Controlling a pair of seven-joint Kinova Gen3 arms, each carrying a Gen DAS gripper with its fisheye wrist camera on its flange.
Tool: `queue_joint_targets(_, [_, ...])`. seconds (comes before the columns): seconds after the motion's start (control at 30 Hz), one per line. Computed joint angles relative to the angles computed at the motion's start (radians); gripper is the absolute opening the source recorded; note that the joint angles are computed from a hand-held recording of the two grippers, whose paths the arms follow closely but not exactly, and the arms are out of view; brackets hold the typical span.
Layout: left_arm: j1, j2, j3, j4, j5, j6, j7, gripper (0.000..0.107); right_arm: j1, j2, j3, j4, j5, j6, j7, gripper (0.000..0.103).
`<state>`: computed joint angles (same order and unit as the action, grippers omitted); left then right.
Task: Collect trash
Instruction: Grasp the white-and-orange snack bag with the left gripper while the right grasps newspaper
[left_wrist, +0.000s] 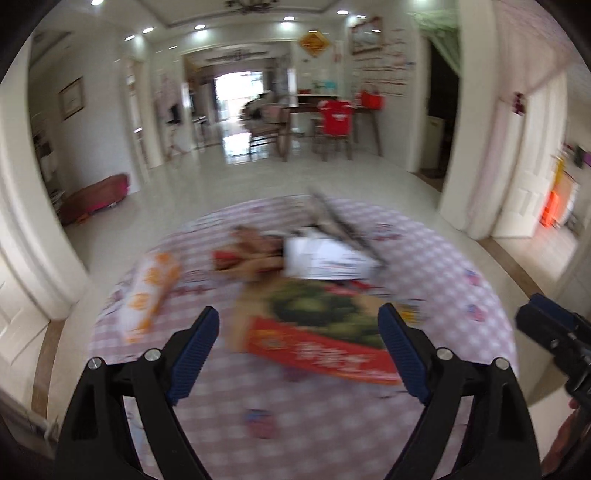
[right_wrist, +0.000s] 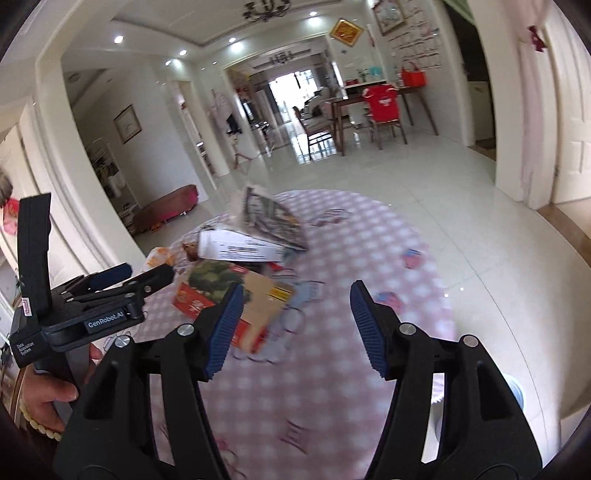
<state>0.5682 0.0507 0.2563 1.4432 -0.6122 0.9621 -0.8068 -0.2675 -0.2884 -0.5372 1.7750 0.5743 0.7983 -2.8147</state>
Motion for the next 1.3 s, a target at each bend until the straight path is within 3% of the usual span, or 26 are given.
queue_joint_targets(0.2, [-0.130,-0.030,-0.062,0.045,0.053,-0.010,-0.040,0.086,-0.032,0.215,-0.057,-0.155,0.164,0.057,-0.068,0.065])
queue_joint_targets(0.37, [-0.195,0.020,-0.093,0.035,0.098,-0.021,-0.100,0.086,-0.107,0.364,-0.013,-0.281,0.260,0.138,-0.057,0.070])
queue_joint_targets(0.6, [-0.206,0.103,-0.137,-0.014,0.103,-0.013,-0.165,0.086,-0.183,0.506,0.086,-0.429,0.275,0.209,0.078,0.071])
queue_joint_targets(0.67, [-0.198,0.124,-0.145,-0.033,0.106,-0.010,-0.176,0.086,-0.191,0.524,0.107,-0.452,0.253,0.208,0.126,0.077])
queue_joint_targets(0.87, [-0.211,0.163,-0.169,-0.066,0.171,-0.037,-0.238,0.086,-0.198,0.553,0.186,-0.471,0.176,0.167,0.200,0.077])
queue_joint_targets(0.93, [-0.216,0.175,-0.172,-0.080,0.198,-0.038,-0.262,0.079,-0.172,0.550,0.200,-0.463,0.114,0.123,0.226,0.077])
queue_joint_targets(1.03, [-0.223,0.194,-0.177,-0.103,0.234,-0.021,-0.300,0.061,-0.141,0.537,0.222,-0.439,0.027,0.051,0.281,0.072])
queue_joint_targets(1.1, [-0.201,0.199,-0.191,-0.110,0.204,-0.005,-0.282,0.040,-0.137,0.531,0.240,-0.433,-0.012,0.029,0.310,0.057])
queue_joint_targets(1.2, [-0.202,0.197,-0.195,-0.112,0.212,-0.005,-0.281,0.036,-0.153,0.527,0.270,-0.441,-0.044,0.023,0.347,0.047])
queue_joint_targets(1.3, [-0.202,0.181,-0.198,-0.100,0.214,-0.015,-0.267,0.032,-0.185,0.528,0.309,-0.465,-0.047,0.062,0.370,0.047])
